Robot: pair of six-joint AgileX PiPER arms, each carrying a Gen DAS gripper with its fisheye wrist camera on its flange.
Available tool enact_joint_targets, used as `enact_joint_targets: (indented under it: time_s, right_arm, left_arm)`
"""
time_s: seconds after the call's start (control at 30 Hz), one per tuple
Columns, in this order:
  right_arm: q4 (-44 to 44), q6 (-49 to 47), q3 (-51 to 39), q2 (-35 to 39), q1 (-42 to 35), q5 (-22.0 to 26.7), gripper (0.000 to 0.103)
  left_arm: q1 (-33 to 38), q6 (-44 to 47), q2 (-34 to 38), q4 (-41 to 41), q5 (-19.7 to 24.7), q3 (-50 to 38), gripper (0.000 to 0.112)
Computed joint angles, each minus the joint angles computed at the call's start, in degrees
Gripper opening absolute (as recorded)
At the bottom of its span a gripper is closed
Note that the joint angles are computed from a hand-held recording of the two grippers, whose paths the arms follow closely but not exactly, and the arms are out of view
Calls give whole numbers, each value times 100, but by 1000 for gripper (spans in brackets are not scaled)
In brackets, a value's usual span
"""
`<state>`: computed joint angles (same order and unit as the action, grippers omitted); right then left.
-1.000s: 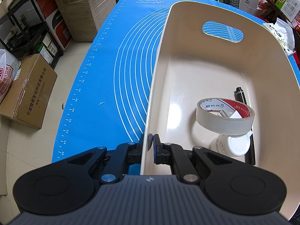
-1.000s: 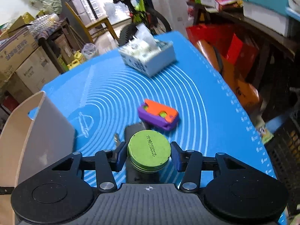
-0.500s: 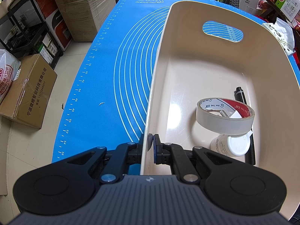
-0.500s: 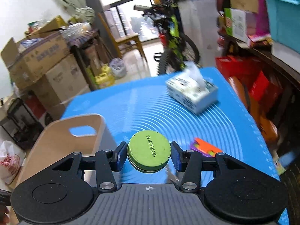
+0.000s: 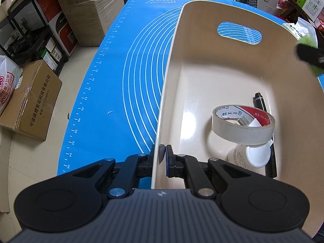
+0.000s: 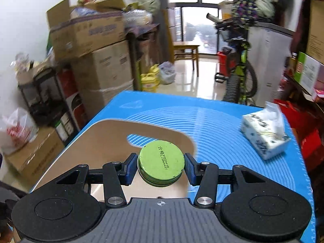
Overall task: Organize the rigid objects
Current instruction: 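Carry the green tin into the bin and release it with the right tool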
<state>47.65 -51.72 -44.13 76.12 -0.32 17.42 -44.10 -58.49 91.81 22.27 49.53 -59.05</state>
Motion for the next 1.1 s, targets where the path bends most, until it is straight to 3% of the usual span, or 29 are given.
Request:
enact_joint_targets:
  time_s: [0.17, 0.33, 0.63, 0.8, 0.83, 0.97, 1.1]
  right_arm:
    - [-1556, 1602, -85, 282, 711, -139, 54]
    - [-2871, 3022, -348, 637, 1099, 335, 54]
    - [-4079, 4235, -546, 1011, 1475, 824, 54]
    - [-4016, 4223, -636, 1082, 1422, 1010, 55]
    - [-3895, 4107, -611, 1052, 1386, 999, 60]
    - [-3116, 3322, -542, 846, 1108, 939, 62]
    - [-2660, 2829, -444, 401, 850, 957, 72]
  left_arm:
    - [-12, 14, -2, 17, 9, -2, 9]
    - [-30, 4, 1, 40, 16, 1, 9]
    - [-46, 17, 28, 55, 56, -43, 9]
    - [-47, 12, 30, 53, 53, -44, 9]
    - [-48, 15, 30, 55, 56, -44, 9]
    - [-47, 15, 24, 47, 55, -47, 9]
    - [-54, 8, 24, 49, 61, -52, 9]
